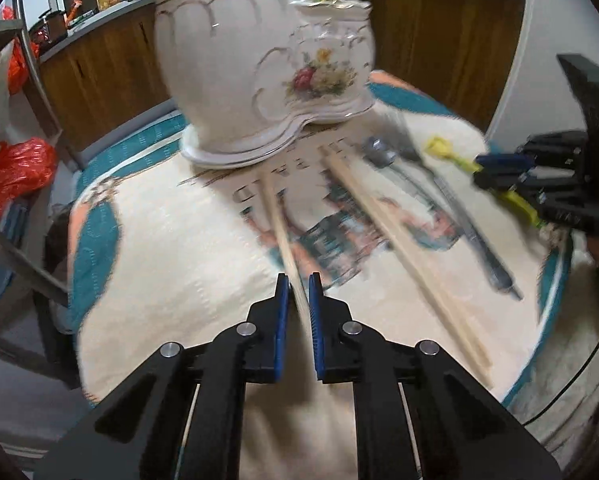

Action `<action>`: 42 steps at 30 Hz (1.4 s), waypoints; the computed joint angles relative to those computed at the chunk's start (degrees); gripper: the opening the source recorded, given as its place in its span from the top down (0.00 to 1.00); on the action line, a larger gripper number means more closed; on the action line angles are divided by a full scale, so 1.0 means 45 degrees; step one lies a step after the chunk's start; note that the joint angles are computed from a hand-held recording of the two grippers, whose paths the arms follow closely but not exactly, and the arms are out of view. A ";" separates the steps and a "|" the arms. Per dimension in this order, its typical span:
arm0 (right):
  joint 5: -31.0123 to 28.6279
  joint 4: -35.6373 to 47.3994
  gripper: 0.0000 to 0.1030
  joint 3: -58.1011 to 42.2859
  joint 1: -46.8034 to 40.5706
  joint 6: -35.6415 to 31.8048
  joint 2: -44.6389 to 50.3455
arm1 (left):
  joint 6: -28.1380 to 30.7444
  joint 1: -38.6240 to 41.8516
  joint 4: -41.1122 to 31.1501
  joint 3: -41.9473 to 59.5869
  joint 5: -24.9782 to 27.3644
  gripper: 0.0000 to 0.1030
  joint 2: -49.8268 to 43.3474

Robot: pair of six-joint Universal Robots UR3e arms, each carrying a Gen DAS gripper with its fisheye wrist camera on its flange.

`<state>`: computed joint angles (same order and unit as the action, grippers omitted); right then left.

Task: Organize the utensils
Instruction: 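Grasp a chopstick with the left tool while the right tool grasps the yellow spatula, then lift the chopstick and yellow spatula and lower them into the ceramic holder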

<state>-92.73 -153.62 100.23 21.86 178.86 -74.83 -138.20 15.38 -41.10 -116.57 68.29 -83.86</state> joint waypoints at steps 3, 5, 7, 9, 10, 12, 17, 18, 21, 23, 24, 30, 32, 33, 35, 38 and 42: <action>0.0232 0.0034 0.75 0.0040 -0.0243 0.0247 -0.0067 | -0.0016 0.0265 -0.0236 0.0401 0.0102 0.90 -0.0273; 0.0313 -0.0101 0.74 0.0062 -0.0320 0.0317 0.0001 | -0.0362 0.0289 -0.0197 0.0641 0.0129 0.89 -0.0498; 0.0394 -0.0147 0.74 0.0010 -0.0388 0.0413 0.0074 | -0.0761 0.0161 0.0086 0.0799 0.0190 0.89 -0.0807; 0.0476 -0.0209 0.74 -0.0071 -0.0453 0.0491 0.0180 | -0.1186 -0.0047 0.0418 0.0851 0.0231 0.89 -0.1079; 0.0527 -0.0315 0.75 -0.0073 -0.0477 0.0484 0.0241 | -0.1269 -0.0039 0.0568 0.0806 0.0210 0.89 -0.1125; 0.0731 -0.0476 0.75 0.0040 -0.0594 0.0545 0.0223 | -0.1403 -0.0084 0.0915 0.0688 0.0211 0.89 -0.1227; 0.1194 -0.0808 0.88 0.0275 -0.0756 0.0514 0.0171 | -0.1545 -0.0076 0.1214 0.0815 0.0058 0.89 -0.1555; 0.1206 -0.0846 0.89 0.0262 -0.0735 0.0497 0.0199 | -0.1550 -0.0093 0.1315 0.0809 0.0058 0.89 -0.1606; 0.1103 -0.1096 0.90 0.0267 -0.0624 0.0538 0.0296 | -0.1455 -0.0024 0.1424 0.0714 -0.0043 0.93 -0.1576; 0.1021 -0.1437 0.90 0.0396 -0.0564 0.0564 0.0259 | -0.1437 0.0240 0.1470 0.0477 -0.0409 0.93 -0.1335; 0.1017 -0.1693 0.90 0.0520 -0.0559 0.0598 0.0185 | -0.1423 0.0387 0.1414 0.0395 -0.0677 0.94 -0.1197; 0.1206 -0.3210 0.90 0.1218 -0.0718 0.0623 -0.0253 | -0.0835 0.1429 0.0805 -0.0207 -0.1956 0.95 0.0020; 0.1359 -0.3473 0.90 0.1368 -0.0800 0.0570 -0.0324 | -0.0399 0.1629 0.0393 -0.0329 -0.2067 0.95 0.0313; 0.1350 -0.3187 0.90 0.1229 -0.0771 0.0471 -0.0295 | -0.0105 0.1568 0.0079 -0.0263 -0.1879 0.95 0.0322; 0.1160 -0.2736 0.90 0.0925 -0.0610 0.0260 -0.0098 | 0.0224 0.1300 0.0009 -0.0250 -0.1354 0.95 0.0205; 0.0922 -0.1777 0.90 0.0383 -0.0369 0.0177 0.0189 | 0.0930 0.0845 -0.1087 0.0293 -0.0454 0.95 -0.0008; 0.1055 -0.0501 0.90 -0.0253 -0.0416 0.0221 0.0299 | 0.1307 0.0744 -0.2962 0.1594 -0.0117 0.93 -0.0372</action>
